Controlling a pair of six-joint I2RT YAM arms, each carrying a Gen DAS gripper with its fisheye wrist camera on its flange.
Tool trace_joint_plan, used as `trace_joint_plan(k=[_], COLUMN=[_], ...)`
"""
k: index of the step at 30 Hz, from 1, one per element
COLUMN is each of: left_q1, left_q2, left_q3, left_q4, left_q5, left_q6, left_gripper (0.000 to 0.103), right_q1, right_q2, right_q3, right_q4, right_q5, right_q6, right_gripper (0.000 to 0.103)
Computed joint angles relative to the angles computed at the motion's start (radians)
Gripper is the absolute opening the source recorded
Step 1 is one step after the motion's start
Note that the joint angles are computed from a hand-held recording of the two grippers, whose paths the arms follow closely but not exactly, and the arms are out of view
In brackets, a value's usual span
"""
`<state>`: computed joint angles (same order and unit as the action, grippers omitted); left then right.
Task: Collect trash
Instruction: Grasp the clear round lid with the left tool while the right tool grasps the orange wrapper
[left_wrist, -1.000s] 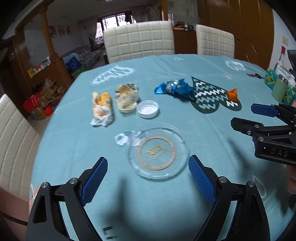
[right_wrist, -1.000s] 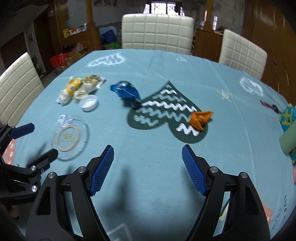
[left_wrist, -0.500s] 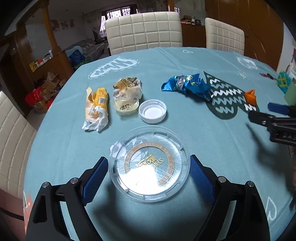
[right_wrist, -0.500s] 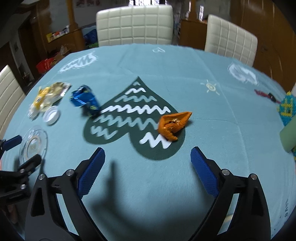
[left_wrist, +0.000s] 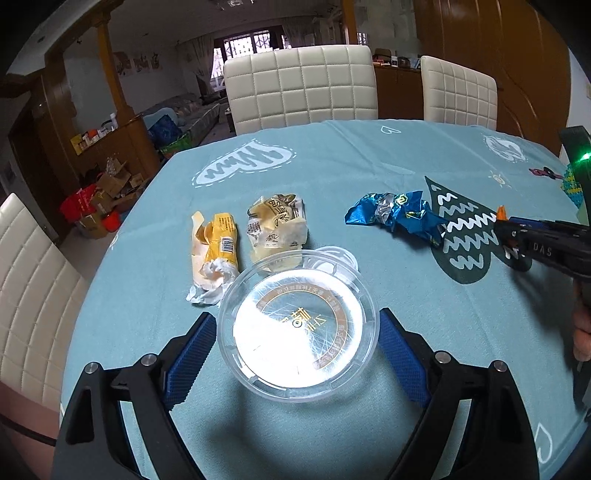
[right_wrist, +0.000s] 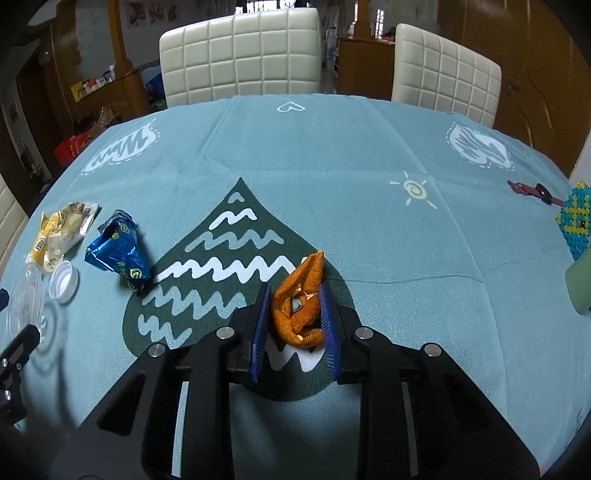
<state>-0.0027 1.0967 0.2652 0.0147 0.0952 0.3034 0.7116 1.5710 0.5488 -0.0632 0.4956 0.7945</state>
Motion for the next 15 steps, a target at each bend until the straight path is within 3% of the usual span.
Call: trace_joint_plan(k=[8, 15], left_q1=[0.045, 0.183], left_q2=[-0.108, -0.288], left_q3=[-0.019, -0.05], left_q4=[-0.069, -0.211], left_q5=[0.043, 0.143], left_q6=[0.021, 0.117], left_gripper=[0.085, 0.085], right_q1=[0.162, 0.351], right_q2=[-0.019, 0.053], right_q3=[0.032, 0.161], right_q4=[-0.062, -0.156], right_q5=[0.028, 0.038], right_q6=[0.024, 0.081], right_gripper=[0.021, 0.021])
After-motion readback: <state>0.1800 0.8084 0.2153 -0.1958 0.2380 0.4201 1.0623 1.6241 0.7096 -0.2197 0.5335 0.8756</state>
